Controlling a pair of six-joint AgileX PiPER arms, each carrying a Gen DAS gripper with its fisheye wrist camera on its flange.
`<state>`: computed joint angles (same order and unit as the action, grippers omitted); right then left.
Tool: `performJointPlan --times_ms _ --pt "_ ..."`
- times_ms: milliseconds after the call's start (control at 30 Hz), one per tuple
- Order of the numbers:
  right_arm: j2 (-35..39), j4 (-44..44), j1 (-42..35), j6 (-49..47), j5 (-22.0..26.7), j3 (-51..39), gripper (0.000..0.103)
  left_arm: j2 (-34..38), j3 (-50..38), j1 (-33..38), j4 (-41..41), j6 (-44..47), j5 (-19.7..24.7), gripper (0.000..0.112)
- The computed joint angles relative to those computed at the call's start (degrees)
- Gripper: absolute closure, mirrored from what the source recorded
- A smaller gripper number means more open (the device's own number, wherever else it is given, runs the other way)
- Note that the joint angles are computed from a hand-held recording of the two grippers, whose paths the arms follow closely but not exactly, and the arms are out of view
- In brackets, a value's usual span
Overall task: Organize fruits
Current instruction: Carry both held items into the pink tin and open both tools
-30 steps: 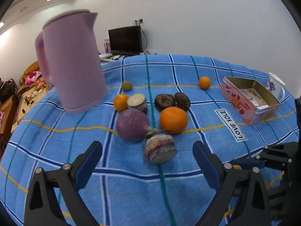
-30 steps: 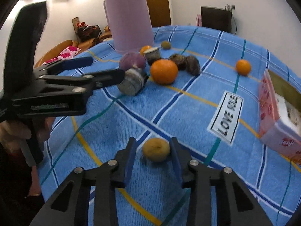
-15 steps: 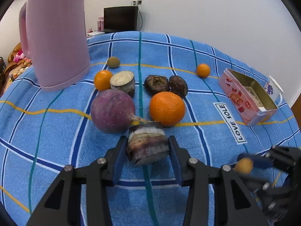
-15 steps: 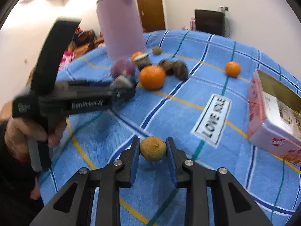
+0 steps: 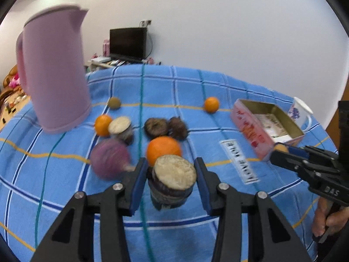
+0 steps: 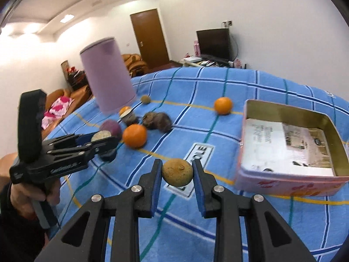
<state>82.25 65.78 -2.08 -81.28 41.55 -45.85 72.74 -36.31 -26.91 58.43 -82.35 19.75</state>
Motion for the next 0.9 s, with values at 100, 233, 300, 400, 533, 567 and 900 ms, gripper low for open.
performJointPlan --times_ms 100,233,300,400,533,567,900 --pt "-0.8 2.58 -1.61 -2.55 0.48 0.5 0.074 0.82 -1.82 -1.64 1.22 -1.11 0.52 0.067" --pt "-2.49 4.68 -1.56 -5.29 -3.04 0.58 0.074 2.42 -4.48 -3.46 2.63 -2.11 1.15 0.067" --pt "-2.68 6.11 -1.81 -6.41 -4.69 0.1 0.074 3.48 -6.1 -4.63 3.88 -3.31 1.79 0.067" --pt "-2.19 10.12 -2.39 -9.38 -7.96 -0.35 0.074 6.06 -9.47 -6.89 5.49 -4.43 3.77 0.067" --pt "-0.46 16.61 -4.08 -14.74 -11.84 -0.69 0.074 9.99 -14.08 -9.38 7.09 -4.93 5.39 0.067" --pt "0.24 17.79 -4.73 -15.44 -12.34 -1.07 0.074 10.93 -15.16 -9.71 7.56 -5.02 5.39 0.067" --pt "6.64 30.76 -7.13 -28.17 -22.61 -5.03 0.074 24.55 -31.32 -14.36 7.04 -1.59 7.21 0.067"
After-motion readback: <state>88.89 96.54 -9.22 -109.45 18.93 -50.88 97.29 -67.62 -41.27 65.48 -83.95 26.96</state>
